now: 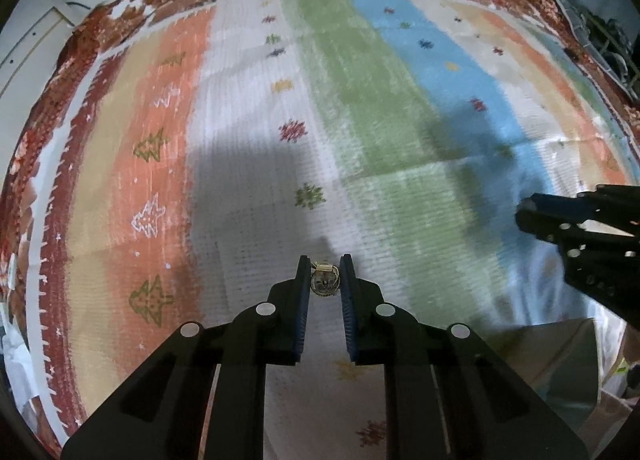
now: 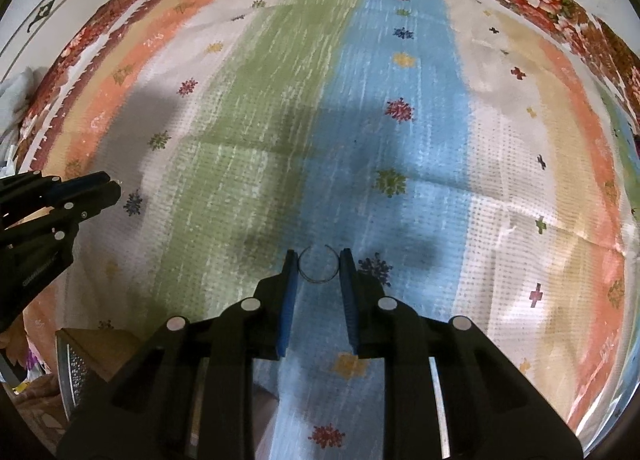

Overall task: Organize jewelry
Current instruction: 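Carry both held rings over the silver tin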

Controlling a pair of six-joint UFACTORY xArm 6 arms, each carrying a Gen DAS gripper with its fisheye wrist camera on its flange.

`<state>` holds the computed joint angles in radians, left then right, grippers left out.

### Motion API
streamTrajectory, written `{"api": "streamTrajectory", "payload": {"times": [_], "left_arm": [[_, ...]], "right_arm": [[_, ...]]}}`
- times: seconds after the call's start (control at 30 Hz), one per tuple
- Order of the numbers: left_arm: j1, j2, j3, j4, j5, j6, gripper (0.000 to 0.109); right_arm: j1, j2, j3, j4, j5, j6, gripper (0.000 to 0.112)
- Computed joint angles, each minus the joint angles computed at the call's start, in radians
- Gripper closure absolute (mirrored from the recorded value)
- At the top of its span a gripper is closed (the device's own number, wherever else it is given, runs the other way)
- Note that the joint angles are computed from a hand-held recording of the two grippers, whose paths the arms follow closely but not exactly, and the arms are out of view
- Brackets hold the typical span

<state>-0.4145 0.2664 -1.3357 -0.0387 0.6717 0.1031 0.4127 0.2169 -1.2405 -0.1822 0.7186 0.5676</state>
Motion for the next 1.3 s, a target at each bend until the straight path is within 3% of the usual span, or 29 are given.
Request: {"api": "streamTrajectory", "payload": {"times": [0.33,1.3], "left_arm": [[-0.033,-0.106,0.093,-0.014,-0.051,-0.011,0.094],[-0.070,-0.365,0.309,-0.088,-0.122,0.003,0.094]], "right_arm": [[0.046,-0.067,0.025,-0.120,0.027,0.053,0.090],[0.189,-0.267,0.115,-0.216,0.057,0.203,0.090]]}}
